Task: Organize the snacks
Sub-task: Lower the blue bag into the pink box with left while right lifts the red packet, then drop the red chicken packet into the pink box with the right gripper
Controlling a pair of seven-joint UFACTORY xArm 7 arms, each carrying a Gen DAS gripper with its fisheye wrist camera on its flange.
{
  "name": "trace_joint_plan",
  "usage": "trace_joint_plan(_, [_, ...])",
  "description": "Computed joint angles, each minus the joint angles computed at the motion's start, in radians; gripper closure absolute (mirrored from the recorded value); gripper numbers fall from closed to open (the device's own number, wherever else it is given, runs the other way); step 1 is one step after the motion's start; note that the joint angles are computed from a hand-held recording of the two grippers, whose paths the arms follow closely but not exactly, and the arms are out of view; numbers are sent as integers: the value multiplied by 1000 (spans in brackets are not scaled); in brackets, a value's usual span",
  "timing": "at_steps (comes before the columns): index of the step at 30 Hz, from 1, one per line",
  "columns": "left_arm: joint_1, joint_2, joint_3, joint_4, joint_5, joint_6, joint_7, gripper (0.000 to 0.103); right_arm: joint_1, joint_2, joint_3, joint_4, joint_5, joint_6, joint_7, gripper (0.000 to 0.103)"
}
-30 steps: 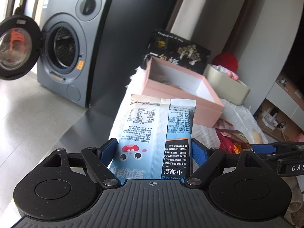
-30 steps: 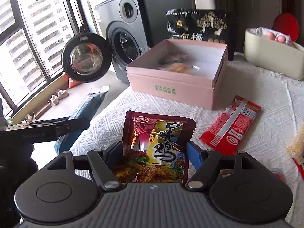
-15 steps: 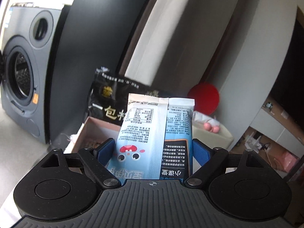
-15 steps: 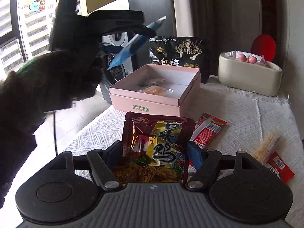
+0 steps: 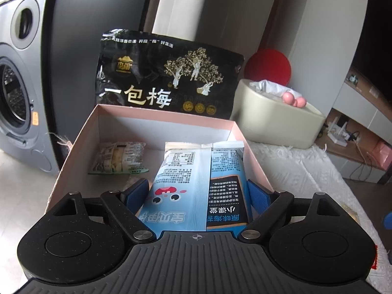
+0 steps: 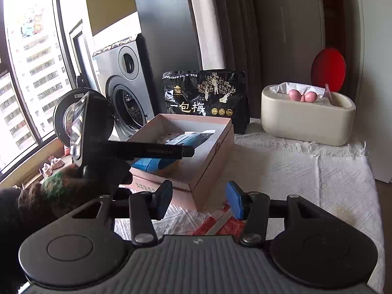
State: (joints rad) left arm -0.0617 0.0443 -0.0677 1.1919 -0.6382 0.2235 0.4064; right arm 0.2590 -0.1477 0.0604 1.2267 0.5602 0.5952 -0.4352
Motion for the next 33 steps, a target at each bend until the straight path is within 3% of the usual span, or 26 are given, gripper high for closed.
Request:
trace_joint_plan(2, [5,2,4,16,-24,10,-25,13,-3,23,6,26,-25,48,29,47])
trace_joint_plan(4, [10,1,6,21,-59,-3,-64,13,-4,4,26,-15,-86,61,65,27])
trace_joint_plan(5, [12,-2,5,19,-78,-18,-69,13,-1,-15,32,-49,-107,70,75,24])
trace_joint_plan(9, [8,-16,-1,0,-140,-79,-12,13,6,-68,72,-170,-255,98,161,24])
trace_joint_plan(13, [-3,-40,11,-29,-70,-94,-21,13,22,-62,103,-218,-375,45,253,16])
trace_joint_plan(15, [-6,-52,20,-46,-18,-96,-42,13,42,-57,100,-216,-394,33,243,16])
trace_joint_plan(17, [-9,-60,31,-55,-27,-86,-27,13,60,-65,91,-231,-398,-4,193,25])
trace_joint_plan(19, [-13,-62,41,-55,-85,-74,20,13,76,-80,70,-232,-369,-14,137,42])
trace_joint_plan(22, [-16,-64,48,-58,-160,-70,89,13,96,-63,-5,-157,-172,107,32,64])
trace_joint_plan(25, [-19,-70,53,-62,-223,-61,165,13,72,-46,-31,-102,-42,187,-11,78])
trace_joint_plan(28, [-20,-73,56,-71,-235,-64,190,13,47,-27,-41,-56,61,272,-56,84])
trace_joint_plan(33, [-23,-71,57,-71,-278,-65,233,13,22,-9,3,-51,36,283,-57,79])
